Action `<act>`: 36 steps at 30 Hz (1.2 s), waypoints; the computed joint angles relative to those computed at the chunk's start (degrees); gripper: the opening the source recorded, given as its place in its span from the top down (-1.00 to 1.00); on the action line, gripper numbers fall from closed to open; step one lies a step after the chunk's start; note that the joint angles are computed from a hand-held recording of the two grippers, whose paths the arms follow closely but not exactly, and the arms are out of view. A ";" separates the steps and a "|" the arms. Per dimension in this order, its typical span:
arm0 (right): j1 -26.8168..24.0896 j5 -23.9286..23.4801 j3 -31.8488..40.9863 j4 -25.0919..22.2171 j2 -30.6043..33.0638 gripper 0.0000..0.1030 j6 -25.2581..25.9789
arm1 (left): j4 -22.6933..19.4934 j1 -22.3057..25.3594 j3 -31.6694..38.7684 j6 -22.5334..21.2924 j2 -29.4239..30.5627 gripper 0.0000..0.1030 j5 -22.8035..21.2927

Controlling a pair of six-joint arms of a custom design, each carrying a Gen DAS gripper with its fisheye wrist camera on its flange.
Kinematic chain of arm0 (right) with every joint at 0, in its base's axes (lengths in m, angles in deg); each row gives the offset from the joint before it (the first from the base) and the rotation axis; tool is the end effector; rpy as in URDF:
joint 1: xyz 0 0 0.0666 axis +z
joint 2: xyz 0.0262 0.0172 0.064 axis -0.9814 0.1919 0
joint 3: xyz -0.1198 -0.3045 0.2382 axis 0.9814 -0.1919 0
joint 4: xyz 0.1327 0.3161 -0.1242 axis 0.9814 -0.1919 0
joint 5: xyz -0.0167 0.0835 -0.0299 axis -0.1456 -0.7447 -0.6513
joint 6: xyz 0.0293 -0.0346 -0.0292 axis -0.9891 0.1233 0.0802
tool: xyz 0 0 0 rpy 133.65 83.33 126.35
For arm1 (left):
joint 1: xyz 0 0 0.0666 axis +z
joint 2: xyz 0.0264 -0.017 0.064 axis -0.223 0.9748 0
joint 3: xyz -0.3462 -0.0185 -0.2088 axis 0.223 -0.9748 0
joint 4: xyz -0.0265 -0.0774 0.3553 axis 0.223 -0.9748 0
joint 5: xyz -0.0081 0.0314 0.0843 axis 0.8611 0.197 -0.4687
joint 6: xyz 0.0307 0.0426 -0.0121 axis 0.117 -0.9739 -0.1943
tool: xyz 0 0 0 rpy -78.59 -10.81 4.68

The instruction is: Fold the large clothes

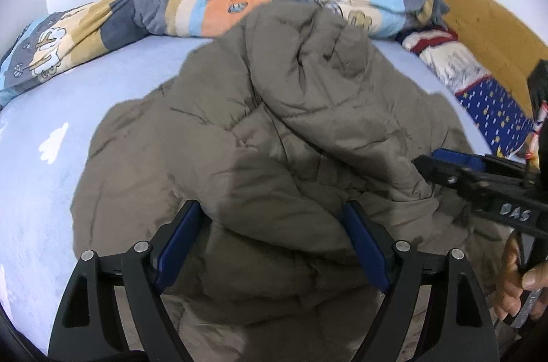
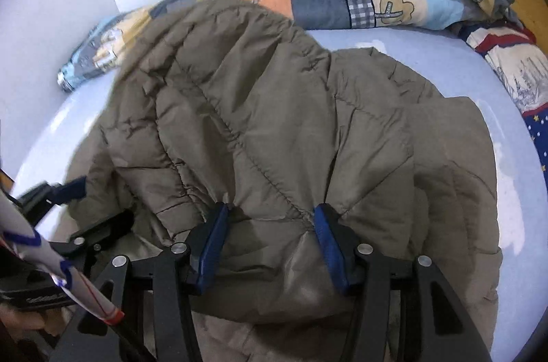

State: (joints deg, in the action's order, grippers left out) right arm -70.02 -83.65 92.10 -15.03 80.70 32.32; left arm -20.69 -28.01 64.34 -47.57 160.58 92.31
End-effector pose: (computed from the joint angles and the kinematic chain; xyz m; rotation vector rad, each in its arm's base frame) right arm 0.6169 0.0961 0.3437 0.2817 2.4929 0.2158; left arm 0.6682 -0.1905 0.3566 0.6084 2.4485 -0.3811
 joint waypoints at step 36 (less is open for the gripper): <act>-0.70 3.06 -0.24 -5.29 1.09 -0.14 -1.49 | -0.10 1.00 1.10 4.07 1.22 -0.64 -3.95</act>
State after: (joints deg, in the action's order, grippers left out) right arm -70.72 -80.59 91.86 -20.33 81.79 30.83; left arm -20.80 -27.01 65.44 -43.50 161.81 88.36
